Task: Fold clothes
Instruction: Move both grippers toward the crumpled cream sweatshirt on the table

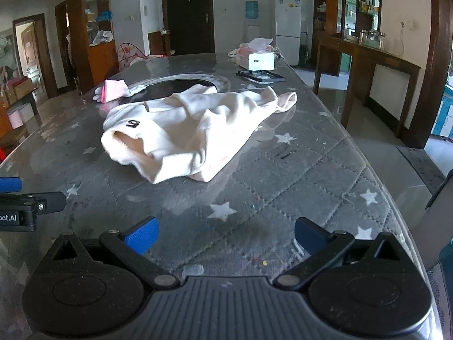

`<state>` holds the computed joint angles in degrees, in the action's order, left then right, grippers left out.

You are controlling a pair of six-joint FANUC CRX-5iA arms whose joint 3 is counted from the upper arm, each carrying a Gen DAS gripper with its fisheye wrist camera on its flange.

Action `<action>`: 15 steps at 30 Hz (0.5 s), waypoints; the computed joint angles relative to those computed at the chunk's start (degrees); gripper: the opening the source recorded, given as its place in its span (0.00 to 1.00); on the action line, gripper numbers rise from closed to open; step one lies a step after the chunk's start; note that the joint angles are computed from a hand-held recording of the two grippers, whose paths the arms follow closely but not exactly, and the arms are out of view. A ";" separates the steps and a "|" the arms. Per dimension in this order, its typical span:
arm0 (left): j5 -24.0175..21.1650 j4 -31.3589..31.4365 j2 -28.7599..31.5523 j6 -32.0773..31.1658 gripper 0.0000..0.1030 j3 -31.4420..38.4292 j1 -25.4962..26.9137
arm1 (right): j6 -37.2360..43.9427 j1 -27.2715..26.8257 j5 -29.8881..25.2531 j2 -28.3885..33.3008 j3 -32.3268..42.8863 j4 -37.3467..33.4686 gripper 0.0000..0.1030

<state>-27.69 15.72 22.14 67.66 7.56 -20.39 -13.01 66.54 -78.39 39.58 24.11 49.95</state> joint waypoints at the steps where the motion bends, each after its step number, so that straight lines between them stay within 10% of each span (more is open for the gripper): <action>1: -0.14 -0.30 -0.08 0.15 1.00 0.01 -0.08 | 0.06 0.08 -0.03 0.00 0.13 -0.19 1.00; 15: -2.58 -1.85 0.30 1.25 1.00 1.73 -0.85 | -0.88 0.85 -1.56 0.62 2.20 -0.95 1.00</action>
